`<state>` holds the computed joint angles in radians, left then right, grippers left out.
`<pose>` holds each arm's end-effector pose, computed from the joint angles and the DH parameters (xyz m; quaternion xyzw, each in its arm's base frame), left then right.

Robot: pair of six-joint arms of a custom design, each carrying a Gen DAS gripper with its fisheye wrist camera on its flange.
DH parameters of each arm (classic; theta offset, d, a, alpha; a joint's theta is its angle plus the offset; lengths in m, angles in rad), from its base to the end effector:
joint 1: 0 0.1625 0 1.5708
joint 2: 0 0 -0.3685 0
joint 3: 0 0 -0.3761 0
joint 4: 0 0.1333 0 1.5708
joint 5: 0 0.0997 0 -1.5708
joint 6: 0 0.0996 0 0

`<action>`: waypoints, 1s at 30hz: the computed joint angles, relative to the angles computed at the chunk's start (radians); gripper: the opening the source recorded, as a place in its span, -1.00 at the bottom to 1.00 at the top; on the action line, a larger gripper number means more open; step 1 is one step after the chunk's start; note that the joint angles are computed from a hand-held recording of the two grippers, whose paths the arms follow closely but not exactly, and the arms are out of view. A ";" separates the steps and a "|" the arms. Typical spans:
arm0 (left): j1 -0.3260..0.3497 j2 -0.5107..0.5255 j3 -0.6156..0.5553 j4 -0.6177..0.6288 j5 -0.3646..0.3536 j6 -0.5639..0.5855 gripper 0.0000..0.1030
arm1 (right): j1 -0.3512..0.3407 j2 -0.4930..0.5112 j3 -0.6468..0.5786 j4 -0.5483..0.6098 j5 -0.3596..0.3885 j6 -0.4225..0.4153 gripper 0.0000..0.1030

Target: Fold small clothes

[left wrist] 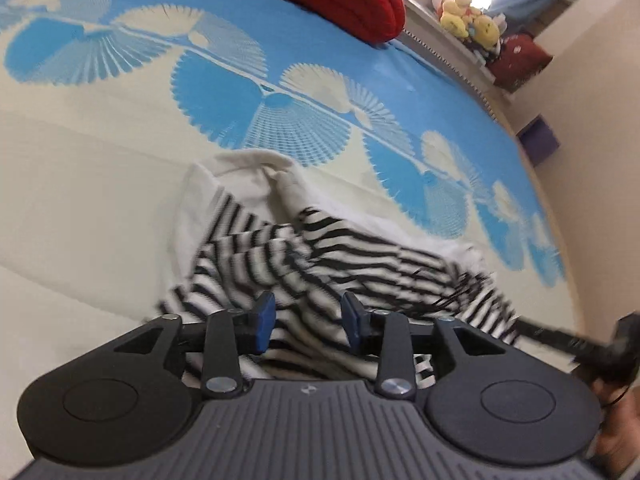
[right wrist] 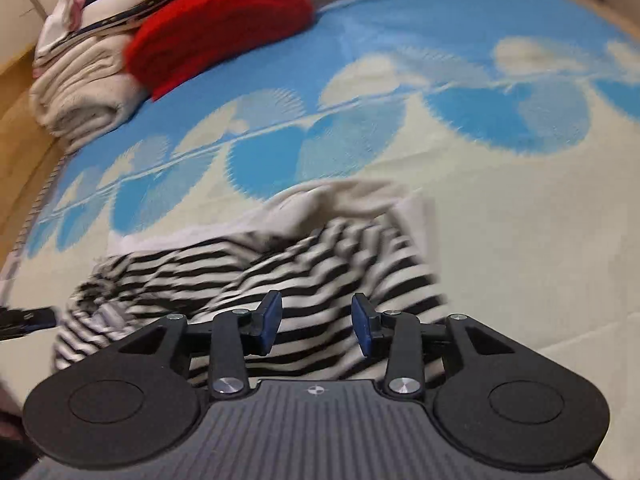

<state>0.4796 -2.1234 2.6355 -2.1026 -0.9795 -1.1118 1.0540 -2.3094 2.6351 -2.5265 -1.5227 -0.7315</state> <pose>-0.1220 -0.2763 0.2112 -0.0127 0.9565 -0.2641 0.1234 -0.0022 -0.2833 0.2930 0.1093 -0.9443 0.2647 0.1625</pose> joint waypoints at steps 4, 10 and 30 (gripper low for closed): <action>0.046 0.115 -0.005 -0.140 -0.080 0.031 -0.10 | 0.055 0.119 -0.010 -0.036 -0.074 0.056 0.10; 0.021 0.205 -0.026 -0.151 -0.013 0.059 -0.84 | 0.126 0.224 -0.007 -0.165 -0.143 0.057 -0.94; 0.008 0.199 0.025 -0.356 0.363 -0.111 -0.25 | 0.205 0.475 0.006 -0.810 -0.116 0.155 -0.27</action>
